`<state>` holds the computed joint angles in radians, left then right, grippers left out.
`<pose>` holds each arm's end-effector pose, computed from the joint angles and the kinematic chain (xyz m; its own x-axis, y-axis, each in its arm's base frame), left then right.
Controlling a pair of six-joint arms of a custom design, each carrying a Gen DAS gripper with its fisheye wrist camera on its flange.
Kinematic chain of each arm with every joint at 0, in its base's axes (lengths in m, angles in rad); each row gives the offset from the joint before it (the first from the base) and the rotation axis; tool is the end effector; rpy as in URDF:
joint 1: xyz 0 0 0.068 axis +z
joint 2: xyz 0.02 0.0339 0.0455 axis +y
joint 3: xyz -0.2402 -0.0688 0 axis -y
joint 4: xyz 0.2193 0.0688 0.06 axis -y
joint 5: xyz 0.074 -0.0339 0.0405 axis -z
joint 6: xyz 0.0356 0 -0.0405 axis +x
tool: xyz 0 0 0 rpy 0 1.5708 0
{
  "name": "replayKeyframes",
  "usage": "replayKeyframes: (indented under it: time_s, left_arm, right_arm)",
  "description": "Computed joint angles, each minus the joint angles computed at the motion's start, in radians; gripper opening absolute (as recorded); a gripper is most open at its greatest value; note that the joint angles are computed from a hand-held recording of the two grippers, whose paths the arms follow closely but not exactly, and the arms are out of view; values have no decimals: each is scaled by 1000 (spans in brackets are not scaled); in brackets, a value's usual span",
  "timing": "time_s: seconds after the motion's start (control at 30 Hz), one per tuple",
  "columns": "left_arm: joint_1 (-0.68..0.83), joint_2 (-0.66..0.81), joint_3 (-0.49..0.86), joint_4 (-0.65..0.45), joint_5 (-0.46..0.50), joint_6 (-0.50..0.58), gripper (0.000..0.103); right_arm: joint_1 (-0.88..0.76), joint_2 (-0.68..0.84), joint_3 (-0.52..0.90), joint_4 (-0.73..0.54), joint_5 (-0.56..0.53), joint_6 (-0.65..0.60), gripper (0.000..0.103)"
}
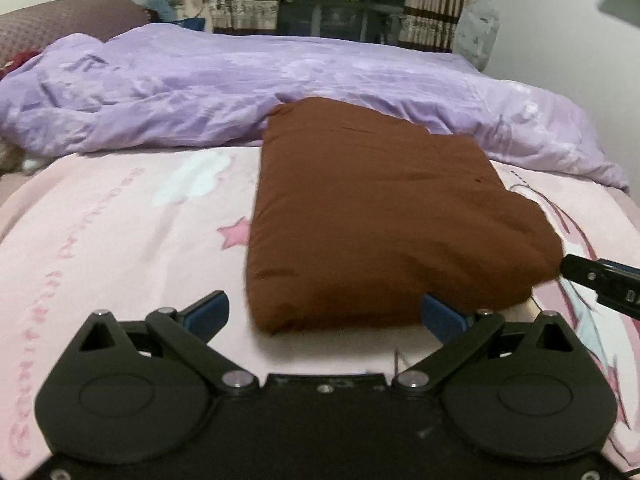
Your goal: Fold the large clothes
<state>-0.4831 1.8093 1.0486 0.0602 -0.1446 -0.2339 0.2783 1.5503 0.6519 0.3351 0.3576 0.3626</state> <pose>0.3216 -0.1629 0.1688 -0.6392 0.0763 -0.7652 0.2200 0.9716 -0.0868 0.2817 0.0675 0.1621 -0.4704 0.2112 -0.8568 0.2076 0.9702 0.1251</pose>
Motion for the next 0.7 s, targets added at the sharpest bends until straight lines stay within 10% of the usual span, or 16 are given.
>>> replayKeyframes:
  time_s: [0.3,0.7]
  left_arm:
    - [-106,-462,-351,-121,-149,-89,103]
    - [-266,-733,-519,-292,-283,-215,103]
  right_arm:
    - [319,-431,-206,-317,289,127,77]
    - [584,-559,-213,-645,494,398,77]
